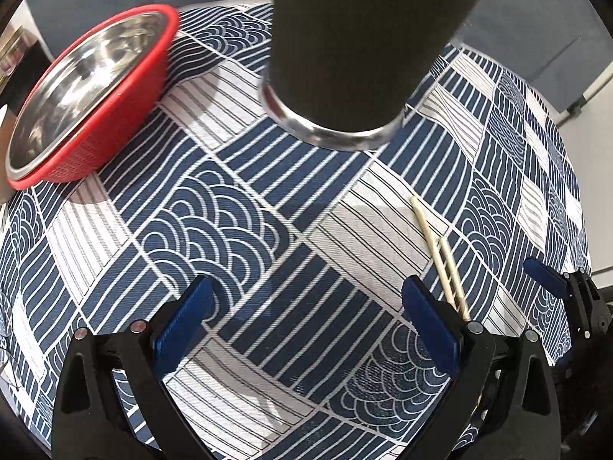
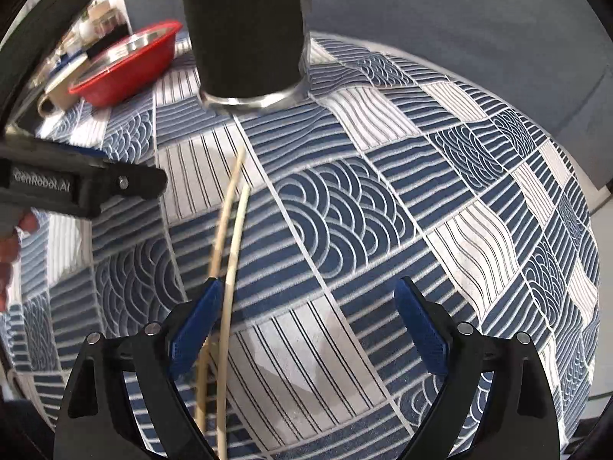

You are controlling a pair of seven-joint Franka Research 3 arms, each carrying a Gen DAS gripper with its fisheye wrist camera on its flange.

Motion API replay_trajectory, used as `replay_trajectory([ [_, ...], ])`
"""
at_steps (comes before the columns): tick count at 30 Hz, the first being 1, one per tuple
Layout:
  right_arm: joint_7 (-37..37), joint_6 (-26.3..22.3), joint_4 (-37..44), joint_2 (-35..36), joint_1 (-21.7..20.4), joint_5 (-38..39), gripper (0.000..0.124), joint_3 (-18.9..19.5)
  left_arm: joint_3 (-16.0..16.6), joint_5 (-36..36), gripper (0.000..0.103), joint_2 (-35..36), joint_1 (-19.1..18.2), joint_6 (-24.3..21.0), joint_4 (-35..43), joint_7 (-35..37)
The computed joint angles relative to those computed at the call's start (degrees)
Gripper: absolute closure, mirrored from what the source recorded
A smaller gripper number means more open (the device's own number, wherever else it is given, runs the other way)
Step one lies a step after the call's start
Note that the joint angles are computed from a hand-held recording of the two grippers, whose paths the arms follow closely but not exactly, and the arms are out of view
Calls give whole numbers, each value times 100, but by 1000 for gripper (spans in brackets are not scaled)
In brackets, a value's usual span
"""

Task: Organize utensils
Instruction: 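Lower both tools to the remaining chopsticks and close each on one, then lift the chopstick in the right tool while the left tool carries its chopstick up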

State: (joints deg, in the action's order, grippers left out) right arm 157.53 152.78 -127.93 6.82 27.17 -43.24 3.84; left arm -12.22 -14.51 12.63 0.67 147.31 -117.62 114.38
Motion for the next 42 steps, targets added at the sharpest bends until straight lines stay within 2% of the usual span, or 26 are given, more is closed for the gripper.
replay_trajectory([
  [10, 374, -62, -556, -436, -250, 132, 38, 56, -91, 343, 6, 28, -274, -99, 10, -268],
  [15, 533, 72, -855, -636, -450, 171, 39, 133, -137, 501, 6, 53, -438, -138, 24, -416],
  [17, 546, 339, -1002, -707, -546, 203, 48, 148, -60, 865, 6, 99, -607, -139, 65, -811],
  [18, 569, 318, -1015, -732, -573, 165, 51, 176, -7, 1110, 6, 115, -706, -91, 63, -1096],
  [22, 396, 394, -1023, -753, -650, 188, 74, 248, 67, 1778, 5, 114, -886, 76, -25, -1708],
  [26, 274, 379, -1011, -778, -684, 223, 104, 289, -50, 1810, 5, 83, -801, 292, -150, -1623],
  [28, 151, 383, -1003, -774, -691, 270, 111, 299, -105, 1743, 6, 63, -745, 302, -177, -1443],
  [32, -141, 296, -978, -783, -695, 608, 117, 302, -160, 1421, 20, -184, -576, 521, -484, -954],
  [34, -344, 336, -997, -799, -713, 920, 119, 284, -190, 1169, 33, -280, -483, 608, -593, -562],
  [36, -379, 574, -1092, -826, -757, 1093, 119, 262, -183, 966, 44, -338, -422, 618, -635, -232],
  [38, -330, 707, -1141, -839, -800, 1184, 119, 258, -122, 762, 60, -392, -346, 565, -666, 0],
  [40, -317, 784, -1156, -846, -831, 1223, 119, 267, -26, 606, 90, -346, -256, 342, -496, 108],
  [42, -235, 825, -1159, -878, -866, 1158, 119, 277, 11, 367, 97, -280, -181, 32, -325, 158],
])
